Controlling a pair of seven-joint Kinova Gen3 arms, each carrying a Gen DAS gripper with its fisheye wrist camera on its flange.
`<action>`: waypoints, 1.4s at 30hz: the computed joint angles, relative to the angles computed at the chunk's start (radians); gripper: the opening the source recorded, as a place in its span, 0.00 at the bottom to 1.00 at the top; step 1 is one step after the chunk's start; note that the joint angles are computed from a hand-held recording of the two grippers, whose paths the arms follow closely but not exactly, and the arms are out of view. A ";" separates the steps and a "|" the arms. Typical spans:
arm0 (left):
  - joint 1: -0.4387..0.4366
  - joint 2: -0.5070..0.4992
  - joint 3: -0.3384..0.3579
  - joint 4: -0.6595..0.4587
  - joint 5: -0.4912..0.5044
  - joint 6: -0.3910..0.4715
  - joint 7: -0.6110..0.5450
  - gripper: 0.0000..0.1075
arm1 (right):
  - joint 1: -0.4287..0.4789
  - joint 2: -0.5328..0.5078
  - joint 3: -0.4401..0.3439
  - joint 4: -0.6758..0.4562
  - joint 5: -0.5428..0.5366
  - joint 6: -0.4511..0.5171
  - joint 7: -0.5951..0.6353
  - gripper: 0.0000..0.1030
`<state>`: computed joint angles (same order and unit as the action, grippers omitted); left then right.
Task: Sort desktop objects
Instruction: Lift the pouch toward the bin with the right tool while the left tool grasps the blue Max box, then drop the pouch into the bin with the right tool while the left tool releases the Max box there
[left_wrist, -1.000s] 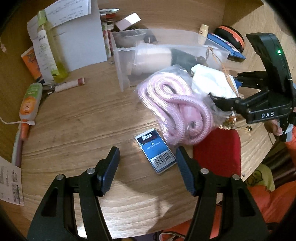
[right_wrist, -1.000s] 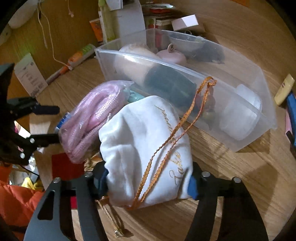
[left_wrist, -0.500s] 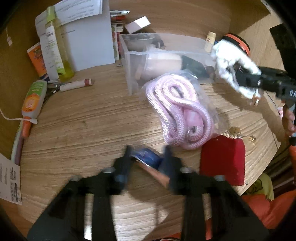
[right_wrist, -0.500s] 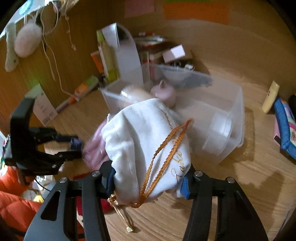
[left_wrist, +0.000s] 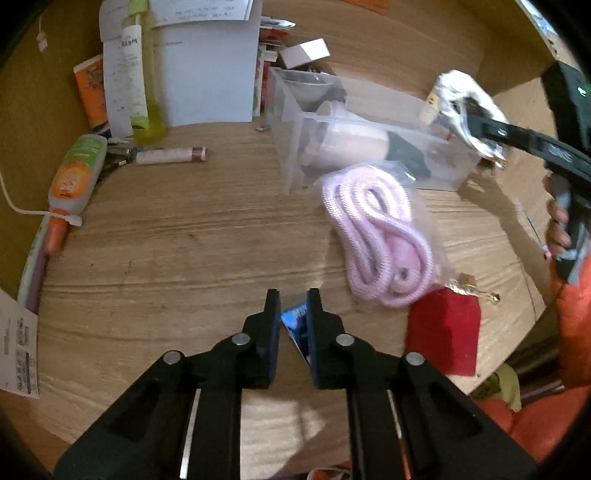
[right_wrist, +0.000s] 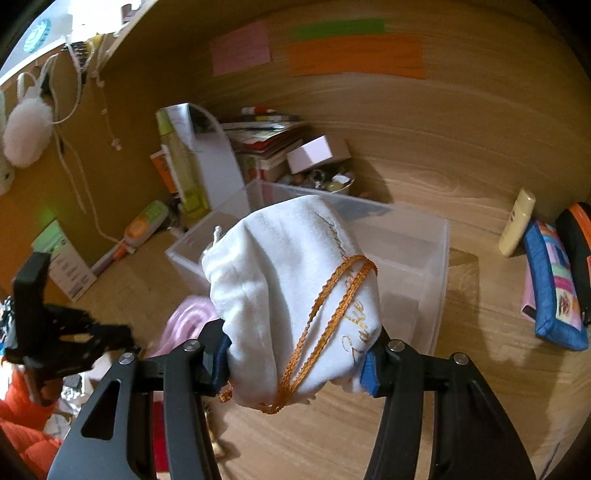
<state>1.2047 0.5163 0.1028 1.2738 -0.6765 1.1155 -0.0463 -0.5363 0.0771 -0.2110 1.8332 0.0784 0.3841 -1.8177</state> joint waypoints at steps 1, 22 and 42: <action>0.011 0.012 -0.001 -0.023 -0.004 0.036 -0.008 0.29 | 0.002 0.006 0.002 -0.007 -0.002 0.004 0.002 0.49; 0.068 0.098 -0.056 -0.130 -0.002 0.191 0.051 0.25 | -0.006 0.253 0.072 -0.291 0.021 0.155 -0.019 0.49; -0.039 0.028 -0.049 -0.137 -0.166 0.035 -0.014 0.25 | -0.052 0.297 0.079 -0.389 0.051 0.366 -0.006 0.55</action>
<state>1.1653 0.5440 0.0534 1.1370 -0.8421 1.1509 -0.0602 -0.5886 0.3740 -0.1315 1.4443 0.1292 0.7498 -1.8235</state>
